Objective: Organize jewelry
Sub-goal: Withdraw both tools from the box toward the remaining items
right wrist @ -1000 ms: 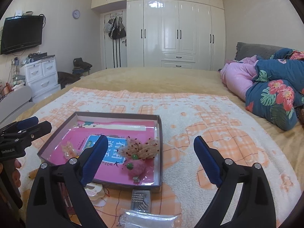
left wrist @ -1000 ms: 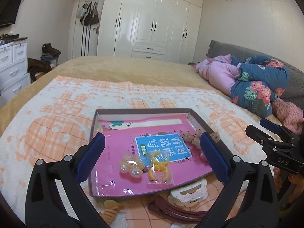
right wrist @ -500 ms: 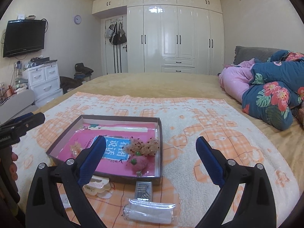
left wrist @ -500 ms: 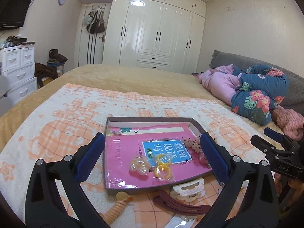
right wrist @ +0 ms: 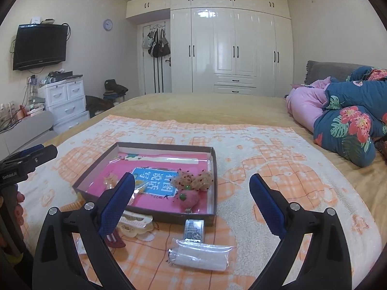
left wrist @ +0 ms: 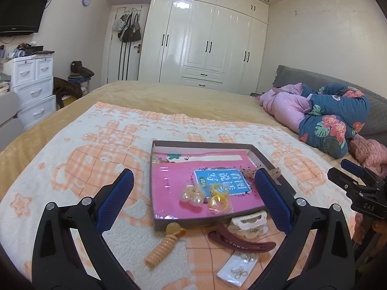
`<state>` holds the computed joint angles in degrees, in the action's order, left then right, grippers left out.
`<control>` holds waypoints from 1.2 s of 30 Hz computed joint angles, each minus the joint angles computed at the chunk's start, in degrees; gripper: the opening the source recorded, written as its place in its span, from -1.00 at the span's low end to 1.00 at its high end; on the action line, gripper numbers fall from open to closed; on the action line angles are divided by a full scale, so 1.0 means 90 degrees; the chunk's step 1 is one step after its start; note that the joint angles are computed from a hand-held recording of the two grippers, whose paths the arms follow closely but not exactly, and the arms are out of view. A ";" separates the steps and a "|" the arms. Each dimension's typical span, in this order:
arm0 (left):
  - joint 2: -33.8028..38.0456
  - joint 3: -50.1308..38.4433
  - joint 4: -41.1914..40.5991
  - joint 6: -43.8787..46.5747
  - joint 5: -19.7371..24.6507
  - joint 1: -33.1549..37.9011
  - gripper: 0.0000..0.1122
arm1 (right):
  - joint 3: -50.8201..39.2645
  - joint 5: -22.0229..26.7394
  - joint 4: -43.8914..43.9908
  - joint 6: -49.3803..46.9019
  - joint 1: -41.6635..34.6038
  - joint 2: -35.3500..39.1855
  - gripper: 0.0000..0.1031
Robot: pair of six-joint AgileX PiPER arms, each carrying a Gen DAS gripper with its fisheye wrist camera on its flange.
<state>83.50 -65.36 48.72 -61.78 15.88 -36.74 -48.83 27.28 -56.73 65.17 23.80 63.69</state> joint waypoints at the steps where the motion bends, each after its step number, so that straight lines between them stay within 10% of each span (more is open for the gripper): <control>1: -0.0039 0.0044 -0.0020 0.0027 -0.0005 0.0005 0.63 | 0.0030 0.0024 0.0040 -0.0025 0.0045 -0.0023 0.80; 36: -0.0048 0.0787 -0.0680 0.1194 0.0055 -0.0562 0.63 | 0.1168 0.0199 0.0396 0.0051 0.0270 -0.0436 0.82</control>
<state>83.06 -58.28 42.60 -51.04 16.38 -41.79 -38.31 29.07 -53.17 65.62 26.24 59.76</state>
